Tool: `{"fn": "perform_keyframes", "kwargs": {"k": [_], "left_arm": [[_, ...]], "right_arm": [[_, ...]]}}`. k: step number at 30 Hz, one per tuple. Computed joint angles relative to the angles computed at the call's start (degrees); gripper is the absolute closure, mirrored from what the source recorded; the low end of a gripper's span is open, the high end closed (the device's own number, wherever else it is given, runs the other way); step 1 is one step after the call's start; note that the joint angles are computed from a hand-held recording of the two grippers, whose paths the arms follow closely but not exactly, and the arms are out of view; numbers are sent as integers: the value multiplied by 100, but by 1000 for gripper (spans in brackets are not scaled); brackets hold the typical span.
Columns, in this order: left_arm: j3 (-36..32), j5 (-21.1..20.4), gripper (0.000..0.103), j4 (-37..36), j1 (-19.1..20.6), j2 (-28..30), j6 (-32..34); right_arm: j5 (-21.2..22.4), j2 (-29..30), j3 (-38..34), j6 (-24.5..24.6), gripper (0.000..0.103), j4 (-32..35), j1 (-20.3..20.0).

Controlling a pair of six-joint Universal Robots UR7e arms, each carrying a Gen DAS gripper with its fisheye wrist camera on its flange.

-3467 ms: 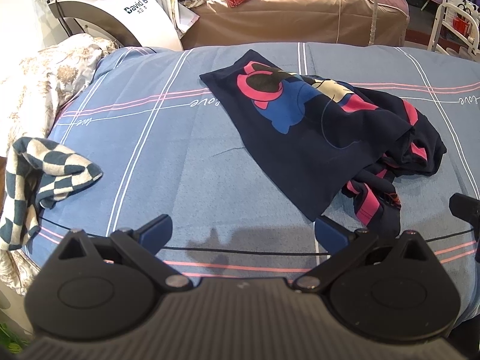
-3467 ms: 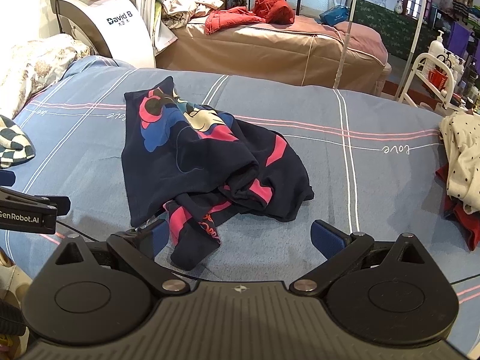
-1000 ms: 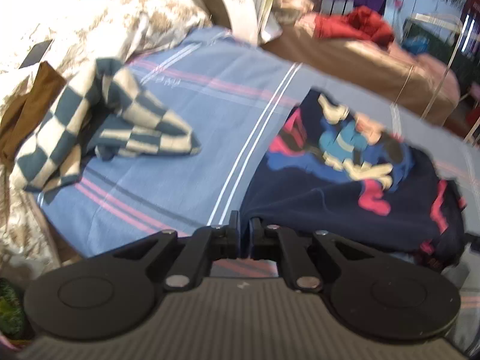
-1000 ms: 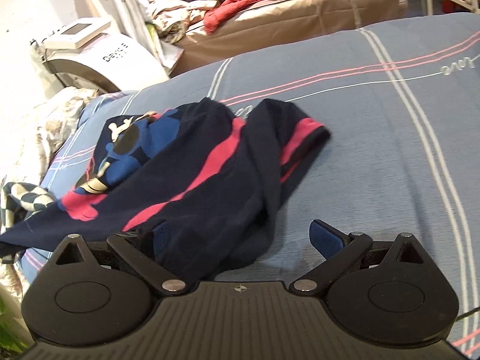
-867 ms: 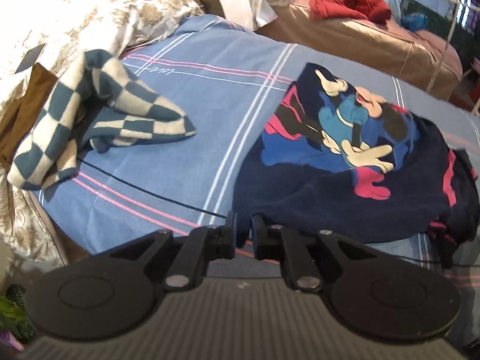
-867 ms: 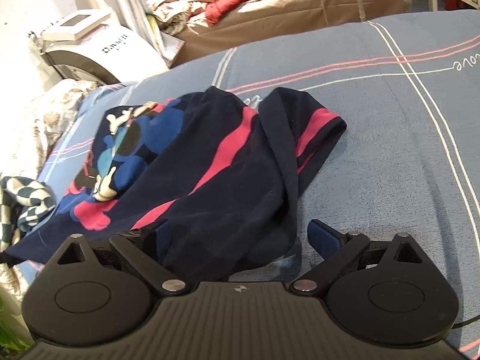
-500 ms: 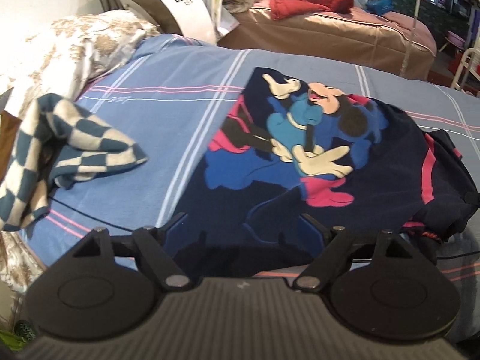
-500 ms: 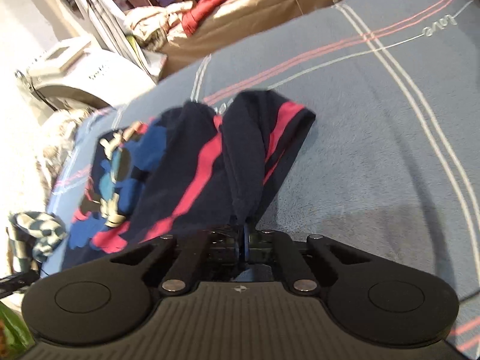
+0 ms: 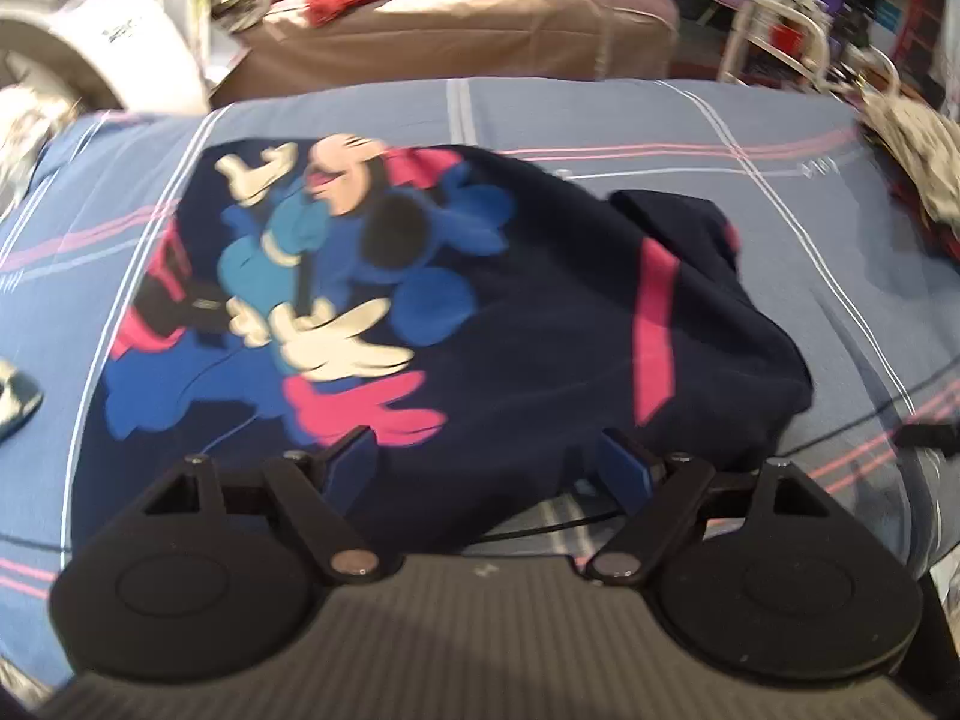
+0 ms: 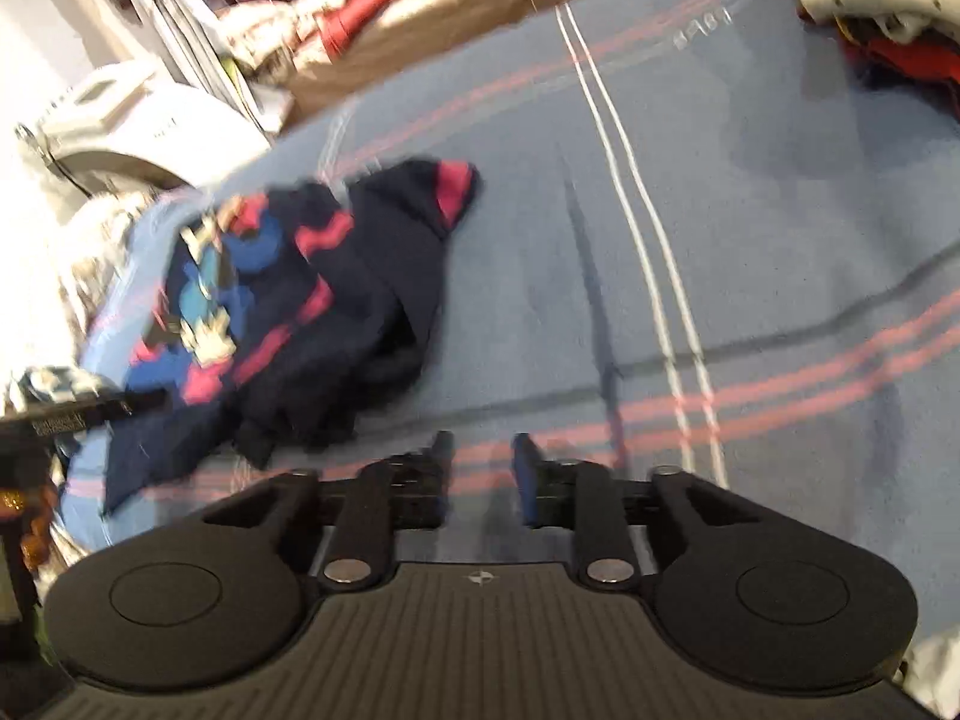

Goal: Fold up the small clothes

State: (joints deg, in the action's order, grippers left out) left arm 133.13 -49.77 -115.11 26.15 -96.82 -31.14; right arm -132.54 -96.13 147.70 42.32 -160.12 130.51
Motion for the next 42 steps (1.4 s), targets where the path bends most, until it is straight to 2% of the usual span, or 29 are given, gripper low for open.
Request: {"fn": "perform_keyframes", "kwargs": {"k": [1,4,6,7,8,9,13,17,21,25,26,27,28,29,30,31,32,34,39,42], "left_arm": [[12,12,23,2,-109,47,-4],[29,10,22,101,-261,2,-102],[6,34,20,324,-269,-109,-324],[-1,54,18,473,-250,-200,-459],[-15,74,18,632,-219,-279,-579],[-43,107,18,844,-184,-367,-713],[-75,196,18,1351,-14,-688,-988],[-104,244,18,1414,152,-842,-1059],[-122,326,18,1400,179,-966,-1102],[-204,452,16,1792,207,-1088,-1420],[-217,448,16,1845,254,-1129,-1475],[-236,434,16,1881,314,-1150,-1532],[-255,423,16,1910,381,-1158,-1577],[-271,428,16,1916,435,-1165,-1569],[-268,461,16,1884,474,-1183,-1518],[-265,498,16,1846,514,-1191,-1466],[-255,514,15,1758,569,-1194,-1386],[-229,439,14,1373,743,-1089,-1148],[-170,94,14,188,1014,-608,-334],[-153,8,14,-279,1050,-247,-2]], "right_arm": [[201,198,23,-307,0,-587,-130],[1052,849,93,-837,0,-2132,-650],[1667,1197,5,-966,1,-2299,-1011],[1919,1397,-29,-1042,19,-2429,-1161],[2094,1567,-81,-1106,46,-2484,-1281],[2166,1680,-164,-1155,94,-2466,-1342],[2075,1841,-758,-1891,94,-2276,-1355],[2553,2150,-2000,-2522,95,-1822,-1551],[2455,3226,-3899,-3267,97,-1490,-1449],[2164,4389,-5895,-3237,98,-914,-1389],[2069,4672,-6294,-3286,96,-915,-1386],[2117,4847,-6516,-3412,85,-941,-1440],[2114,5016,-6716,-3559,49,-870,-1484],[1904,5126,-6863,-3567,31,-623,-1497],[1492,5174,-6838,-3466,0,-489,-1469],[1122,5164,-6650,-3513,0,-594,-1441],[957,5145,-6400,-3800,0,-939,-1434],[961,4939,-5822,-4313,0,-1333,-1486],[1542,3982,-4412,-4193,0,-635,-1739],[1394,3686,-3932,-3952,0,-78,-1810]]}}
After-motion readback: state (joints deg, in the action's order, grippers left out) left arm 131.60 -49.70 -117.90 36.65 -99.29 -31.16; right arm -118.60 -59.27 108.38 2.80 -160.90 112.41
